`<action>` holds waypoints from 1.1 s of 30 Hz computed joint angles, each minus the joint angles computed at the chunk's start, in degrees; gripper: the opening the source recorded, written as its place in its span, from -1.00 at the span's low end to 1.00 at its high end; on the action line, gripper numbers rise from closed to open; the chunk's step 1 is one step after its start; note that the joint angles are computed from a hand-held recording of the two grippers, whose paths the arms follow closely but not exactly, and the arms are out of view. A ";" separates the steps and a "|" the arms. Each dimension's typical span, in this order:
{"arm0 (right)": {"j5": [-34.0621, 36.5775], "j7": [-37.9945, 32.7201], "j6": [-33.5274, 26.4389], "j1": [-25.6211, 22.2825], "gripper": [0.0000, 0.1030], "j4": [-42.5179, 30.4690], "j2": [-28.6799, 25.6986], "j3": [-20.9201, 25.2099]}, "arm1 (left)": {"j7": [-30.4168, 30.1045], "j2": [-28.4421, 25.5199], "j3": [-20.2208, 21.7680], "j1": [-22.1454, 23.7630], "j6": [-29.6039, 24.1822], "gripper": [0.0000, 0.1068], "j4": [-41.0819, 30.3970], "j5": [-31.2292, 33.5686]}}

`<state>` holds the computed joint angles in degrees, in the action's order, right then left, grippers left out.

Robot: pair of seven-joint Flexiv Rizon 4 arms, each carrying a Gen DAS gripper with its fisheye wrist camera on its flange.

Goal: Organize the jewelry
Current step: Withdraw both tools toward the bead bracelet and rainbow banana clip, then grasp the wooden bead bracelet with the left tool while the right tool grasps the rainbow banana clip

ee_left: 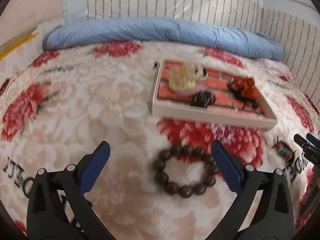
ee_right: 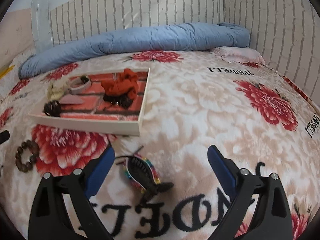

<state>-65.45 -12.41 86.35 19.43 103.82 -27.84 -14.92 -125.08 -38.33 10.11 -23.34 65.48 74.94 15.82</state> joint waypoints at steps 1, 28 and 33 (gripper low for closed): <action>0.87 -0.93 -0.31 -0.41 0.78 0.04 -0.29 0.76 | 0.31 -0.23 -0.19 0.13 -0.38 0.83 -0.03 -0.12; 22.15 -23.55 -9.73 1.10 0.77 -2.70 -3.67 6.41 | 7.42 -4.09 -2.91 1.92 -7.08 0.83 -2.71 -3.57; 24.30 -25.82 -10.96 1.01 0.51 -3.49 -4.10 7.32 | 8.04 -4.43 -3.02 1.92 -7.31 0.81 -3.15 -3.68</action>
<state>-41.16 -38.23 75.39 20.45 100.33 -31.94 -7.60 -117.04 -42.77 7.09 -21.41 58.17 71.78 12.14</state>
